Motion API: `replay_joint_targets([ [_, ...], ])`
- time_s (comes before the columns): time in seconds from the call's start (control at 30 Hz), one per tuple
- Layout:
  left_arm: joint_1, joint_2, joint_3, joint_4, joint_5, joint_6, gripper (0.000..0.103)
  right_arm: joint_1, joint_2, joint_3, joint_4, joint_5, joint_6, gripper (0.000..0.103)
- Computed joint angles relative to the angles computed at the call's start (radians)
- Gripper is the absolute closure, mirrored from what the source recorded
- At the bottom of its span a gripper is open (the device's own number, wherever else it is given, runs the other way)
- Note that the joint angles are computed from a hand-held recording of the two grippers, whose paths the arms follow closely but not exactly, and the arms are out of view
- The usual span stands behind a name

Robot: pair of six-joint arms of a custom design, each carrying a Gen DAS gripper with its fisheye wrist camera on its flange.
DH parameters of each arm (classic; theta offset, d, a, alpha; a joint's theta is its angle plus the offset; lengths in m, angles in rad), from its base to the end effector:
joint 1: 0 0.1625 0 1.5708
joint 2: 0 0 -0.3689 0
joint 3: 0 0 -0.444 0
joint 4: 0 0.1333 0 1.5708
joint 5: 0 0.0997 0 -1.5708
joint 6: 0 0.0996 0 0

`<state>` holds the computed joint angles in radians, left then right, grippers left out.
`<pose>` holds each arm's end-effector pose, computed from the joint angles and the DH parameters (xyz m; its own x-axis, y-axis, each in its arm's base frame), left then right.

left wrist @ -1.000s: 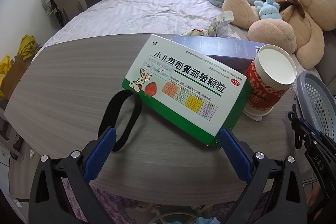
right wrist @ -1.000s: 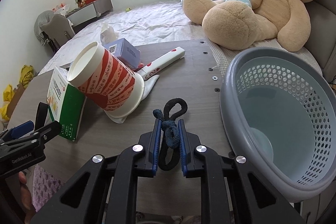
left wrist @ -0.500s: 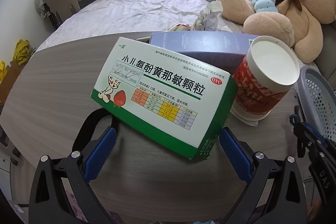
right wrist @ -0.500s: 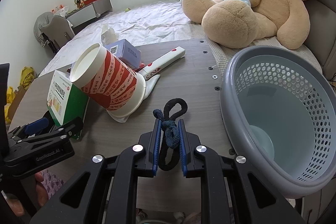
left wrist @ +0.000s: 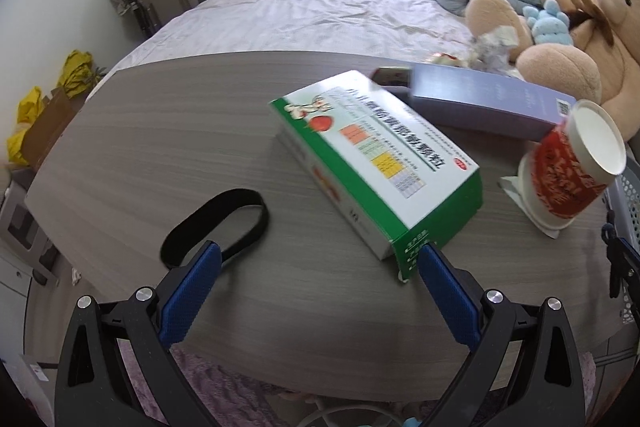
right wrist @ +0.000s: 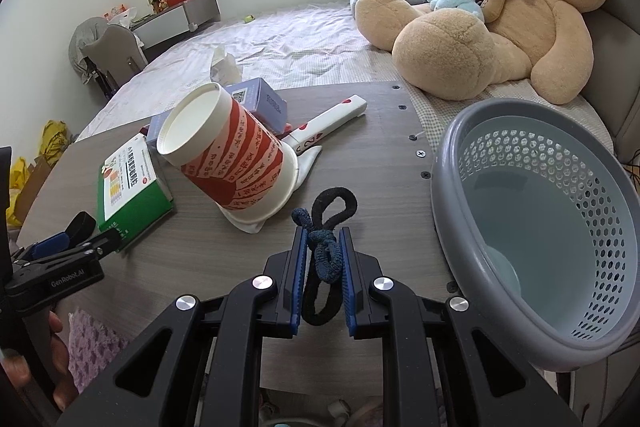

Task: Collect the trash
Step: 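Grasp the green-and-white medicine box with the left gripper while the right gripper holds the hair tie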

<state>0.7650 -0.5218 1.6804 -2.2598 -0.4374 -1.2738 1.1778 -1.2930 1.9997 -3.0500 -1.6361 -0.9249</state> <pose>-0.2546 -0.5543 -0.1432 -0.6144 -0.4180 -0.6691 0.1905 0.7444 -0.6400 -0.1048 -0.5840 0.2274 -0.7634 -0.2730 0.5855 -0.5571 0.7370 -0.3828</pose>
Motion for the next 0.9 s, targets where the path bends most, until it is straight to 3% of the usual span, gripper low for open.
replay_joint_targets([
  [0.1, 0.002, -0.040, 0.025, 0.091, 0.012, -0.091, 0.006, 0.000, -0.002, 0.003, -0.003, 0.002, 0.000, 0.087],
  [0.27, -0.004, -0.088, 0.057, 0.130, 0.007, -0.125, 0.006, -0.002, -0.007, 0.007, -0.004, 0.008, -0.003, 0.087],
  [0.47, -0.004, -0.081, 0.044, -0.066, -0.017, 0.044, 0.006, -0.005, -0.007, 0.004, 0.011, 0.013, 0.000, 0.087],
  [0.67, 0.028, -0.015, -0.069, -0.096, -0.039, 0.152, 0.006, -0.015, -0.001, -0.011, 0.032, 0.022, 0.014, 0.087],
  [0.9, 0.080, 0.044, -0.184, -0.077, -0.081, 0.188, 0.006, -0.028, 0.009, -0.032, 0.054, 0.032, 0.033, 0.087],
])
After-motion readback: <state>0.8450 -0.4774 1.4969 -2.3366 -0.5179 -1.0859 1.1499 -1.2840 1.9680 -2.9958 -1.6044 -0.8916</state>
